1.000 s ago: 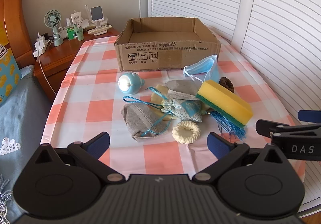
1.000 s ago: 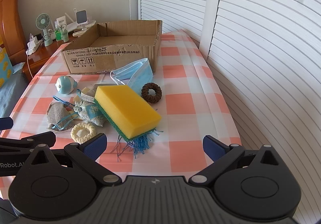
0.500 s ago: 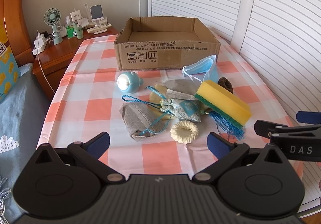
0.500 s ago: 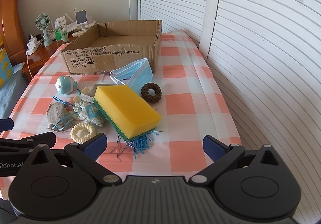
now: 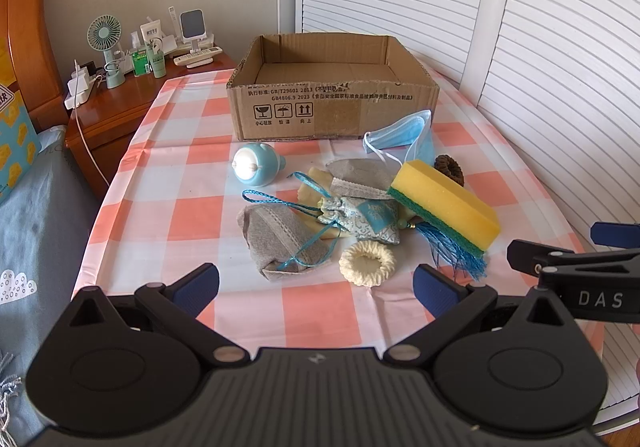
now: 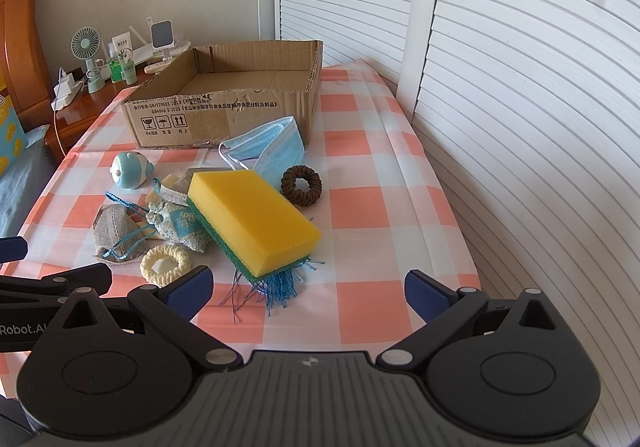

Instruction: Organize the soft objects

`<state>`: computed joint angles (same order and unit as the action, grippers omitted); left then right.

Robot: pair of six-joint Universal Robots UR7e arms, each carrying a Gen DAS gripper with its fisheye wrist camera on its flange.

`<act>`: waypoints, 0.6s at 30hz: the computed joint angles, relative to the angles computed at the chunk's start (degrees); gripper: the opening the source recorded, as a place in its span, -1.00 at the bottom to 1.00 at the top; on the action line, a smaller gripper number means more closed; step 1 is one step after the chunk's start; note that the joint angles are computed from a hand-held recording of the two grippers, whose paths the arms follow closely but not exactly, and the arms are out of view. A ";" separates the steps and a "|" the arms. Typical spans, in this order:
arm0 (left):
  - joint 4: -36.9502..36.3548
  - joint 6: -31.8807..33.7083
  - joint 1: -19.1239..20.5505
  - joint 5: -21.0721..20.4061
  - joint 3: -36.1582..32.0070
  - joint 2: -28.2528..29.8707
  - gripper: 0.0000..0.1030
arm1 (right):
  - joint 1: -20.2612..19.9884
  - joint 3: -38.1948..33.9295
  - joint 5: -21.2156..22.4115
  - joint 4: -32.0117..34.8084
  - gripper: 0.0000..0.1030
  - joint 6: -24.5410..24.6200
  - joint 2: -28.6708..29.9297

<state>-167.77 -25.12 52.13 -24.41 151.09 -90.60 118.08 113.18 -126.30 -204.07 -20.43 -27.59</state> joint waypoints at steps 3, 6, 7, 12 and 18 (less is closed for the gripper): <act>0.00 0.00 0.00 0.00 0.00 0.00 0.99 | 0.02 0.00 -0.03 0.04 1.00 0.00 -0.01; 0.25 -0.31 -0.04 0.11 -0.02 -0.01 0.99 | -0.01 0.01 0.09 0.09 1.00 -0.01 -0.09; 0.29 -0.43 -0.03 0.14 -0.04 0.03 0.99 | -0.01 0.00 0.14 0.19 1.00 0.00 -0.14; 0.46 -0.74 0.04 0.11 -0.08 0.03 0.99 | -0.02 -0.03 0.12 0.17 1.00 -0.03 -0.13; 0.04 -0.32 0.16 -0.03 -0.18 0.12 0.99 | -0.01 -0.04 0.11 0.16 1.00 -0.06 -0.12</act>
